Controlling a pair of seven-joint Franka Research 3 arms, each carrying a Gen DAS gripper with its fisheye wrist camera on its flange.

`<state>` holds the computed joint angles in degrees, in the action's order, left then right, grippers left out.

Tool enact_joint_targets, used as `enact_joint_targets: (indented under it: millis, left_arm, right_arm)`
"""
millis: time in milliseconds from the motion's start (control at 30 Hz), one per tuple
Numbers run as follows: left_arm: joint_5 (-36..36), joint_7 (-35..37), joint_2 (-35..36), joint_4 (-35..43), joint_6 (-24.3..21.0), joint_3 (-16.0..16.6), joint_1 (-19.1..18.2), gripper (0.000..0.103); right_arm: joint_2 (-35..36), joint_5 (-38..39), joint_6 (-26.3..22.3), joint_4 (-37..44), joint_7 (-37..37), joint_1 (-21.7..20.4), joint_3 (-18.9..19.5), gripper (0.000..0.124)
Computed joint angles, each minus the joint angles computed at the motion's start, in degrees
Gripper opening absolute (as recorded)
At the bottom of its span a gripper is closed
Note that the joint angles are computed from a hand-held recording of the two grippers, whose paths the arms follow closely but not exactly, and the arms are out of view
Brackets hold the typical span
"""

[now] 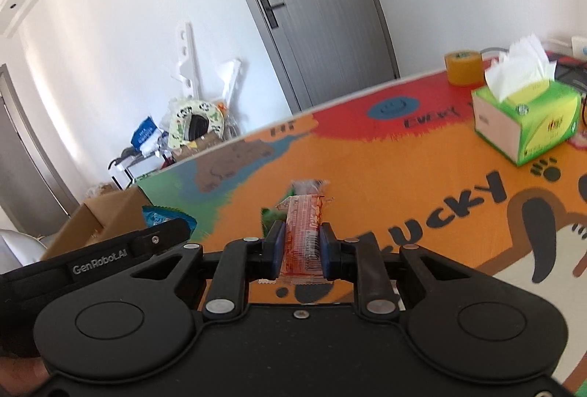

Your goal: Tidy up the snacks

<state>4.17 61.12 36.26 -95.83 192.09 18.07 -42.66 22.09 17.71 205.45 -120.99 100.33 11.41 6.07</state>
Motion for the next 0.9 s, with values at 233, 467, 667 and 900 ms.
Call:
enact_joint_targets:
  millis: [233, 467, 667, 900]
  left_arm:
    - [-4.98, 3.66, -3.63, -5.60, 4.54, 3.49, -3.35, 0.030]
    - [-11.31, 9.21, -6.20, -9.55, 6.69, 4.96, -4.91, 0.030]
    - [-16.59, 13.80, -8.26, -12.45, 8.08, 4.92, -4.84, 0.030]
    - [-21.66, 18.97, -11.04, -15.34, 9.38, 3.16, -2.68, 0.030]
  right_arm:
    - [-1.46, 1.06, 1.99, -0.05, -2.02, 2.16, -0.61, 0.021]
    - [-1.49, 0.36, 2.97, 0.70, -2.38, 2.81, 0.23, 0.021]
    - [-0.61, 0.43, 2.52, 2.72, -3.72, 4.20, 0.16, 0.021]
    - [0.52, -1.83, 2.82, 4.72, -4.05, 4.17, 1.44, 0.021]
